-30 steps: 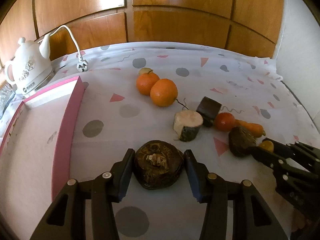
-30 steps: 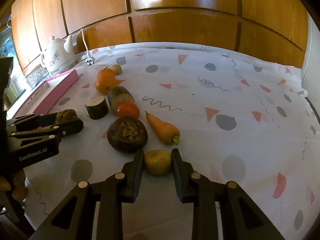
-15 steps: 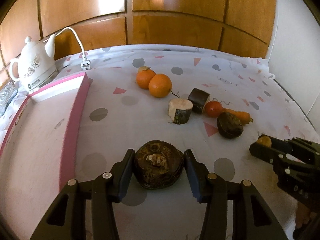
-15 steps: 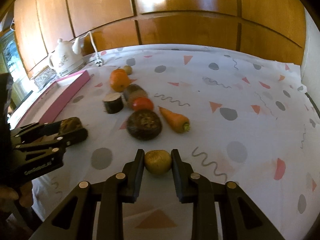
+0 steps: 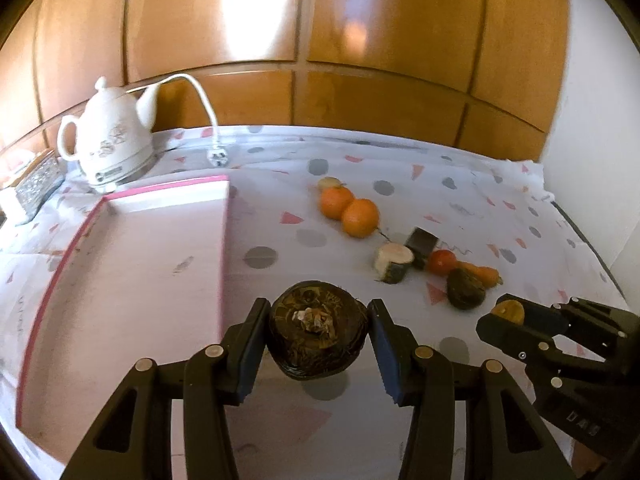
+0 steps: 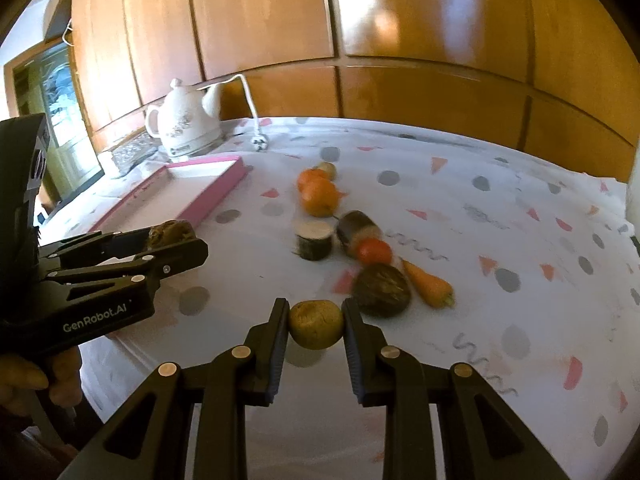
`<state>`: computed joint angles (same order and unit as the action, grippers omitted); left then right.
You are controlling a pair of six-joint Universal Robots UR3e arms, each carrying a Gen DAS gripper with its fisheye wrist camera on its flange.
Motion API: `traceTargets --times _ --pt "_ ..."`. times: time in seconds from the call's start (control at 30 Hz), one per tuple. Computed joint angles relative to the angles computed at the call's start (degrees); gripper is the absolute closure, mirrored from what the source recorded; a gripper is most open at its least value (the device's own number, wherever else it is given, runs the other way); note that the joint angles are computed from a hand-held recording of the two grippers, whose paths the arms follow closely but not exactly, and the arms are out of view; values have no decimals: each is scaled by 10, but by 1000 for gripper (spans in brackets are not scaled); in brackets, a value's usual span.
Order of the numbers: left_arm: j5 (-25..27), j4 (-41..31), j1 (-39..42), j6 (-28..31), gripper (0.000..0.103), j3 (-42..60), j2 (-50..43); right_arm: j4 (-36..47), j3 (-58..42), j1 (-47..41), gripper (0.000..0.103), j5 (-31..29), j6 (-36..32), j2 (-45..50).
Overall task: Organize fruits
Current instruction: 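Carry both fruits over the pink tray and open both tools to drop them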
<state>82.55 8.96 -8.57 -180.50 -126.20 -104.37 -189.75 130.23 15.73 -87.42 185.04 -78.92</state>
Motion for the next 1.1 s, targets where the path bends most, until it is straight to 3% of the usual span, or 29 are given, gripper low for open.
traceTargets --times 0.63,1.1 --pt "-11 -31 192 15 53 -107 130 148 -331 119 76 20 4 181" --pt "-11 -58 258 18 52 -115 139 283 -579 160 76 3 47 314"
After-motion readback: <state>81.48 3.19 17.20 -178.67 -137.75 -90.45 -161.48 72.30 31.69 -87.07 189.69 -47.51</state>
